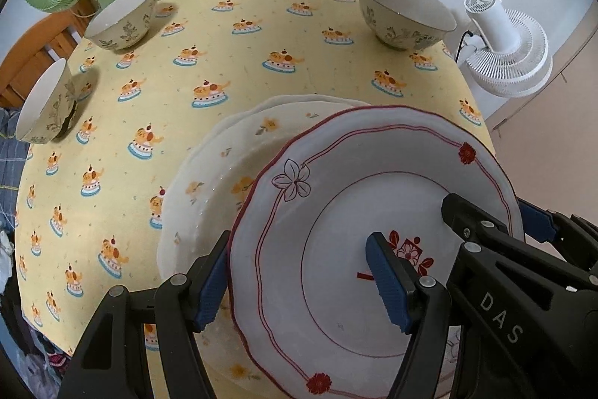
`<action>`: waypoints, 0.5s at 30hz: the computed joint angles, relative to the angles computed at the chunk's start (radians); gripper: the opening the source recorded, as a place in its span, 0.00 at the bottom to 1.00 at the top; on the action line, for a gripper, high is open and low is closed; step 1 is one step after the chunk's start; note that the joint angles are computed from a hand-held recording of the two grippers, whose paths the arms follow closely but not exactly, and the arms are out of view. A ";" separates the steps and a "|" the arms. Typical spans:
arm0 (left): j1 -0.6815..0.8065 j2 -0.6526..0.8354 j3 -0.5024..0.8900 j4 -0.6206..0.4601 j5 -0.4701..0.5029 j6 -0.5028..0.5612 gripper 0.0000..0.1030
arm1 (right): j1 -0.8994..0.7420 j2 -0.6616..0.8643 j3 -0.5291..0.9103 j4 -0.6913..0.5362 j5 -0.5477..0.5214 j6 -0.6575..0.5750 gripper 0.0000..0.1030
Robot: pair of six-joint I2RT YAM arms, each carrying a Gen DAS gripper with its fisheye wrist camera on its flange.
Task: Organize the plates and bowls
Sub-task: 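Lower the red-rimmed white plate onto the orange-flower plate stack with the left gripper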
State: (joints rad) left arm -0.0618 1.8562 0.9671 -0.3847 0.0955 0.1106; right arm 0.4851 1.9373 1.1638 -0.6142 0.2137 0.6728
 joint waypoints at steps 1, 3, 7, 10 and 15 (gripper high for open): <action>-0.001 0.005 0.004 -0.001 -0.001 0.000 0.70 | -0.004 0.007 0.003 0.000 -0.004 -0.002 0.53; 0.000 0.014 0.014 -0.003 0.001 -0.005 0.70 | -0.003 0.012 0.009 0.004 0.004 -0.005 0.53; 0.001 0.027 0.029 -0.005 -0.001 -0.004 0.70 | -0.006 0.024 0.024 0.004 0.006 -0.009 0.53; 0.003 0.030 0.033 -0.008 0.001 0.003 0.71 | -0.008 0.023 0.023 0.009 0.000 -0.007 0.54; -0.001 0.036 0.040 -0.019 -0.017 0.019 0.69 | -0.017 -0.002 -0.013 0.044 -0.030 -0.013 0.54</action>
State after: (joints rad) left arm -0.0630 1.8925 1.0074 -0.4037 0.0781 0.1291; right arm 0.4680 1.9353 1.1512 -0.5702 0.1836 0.6602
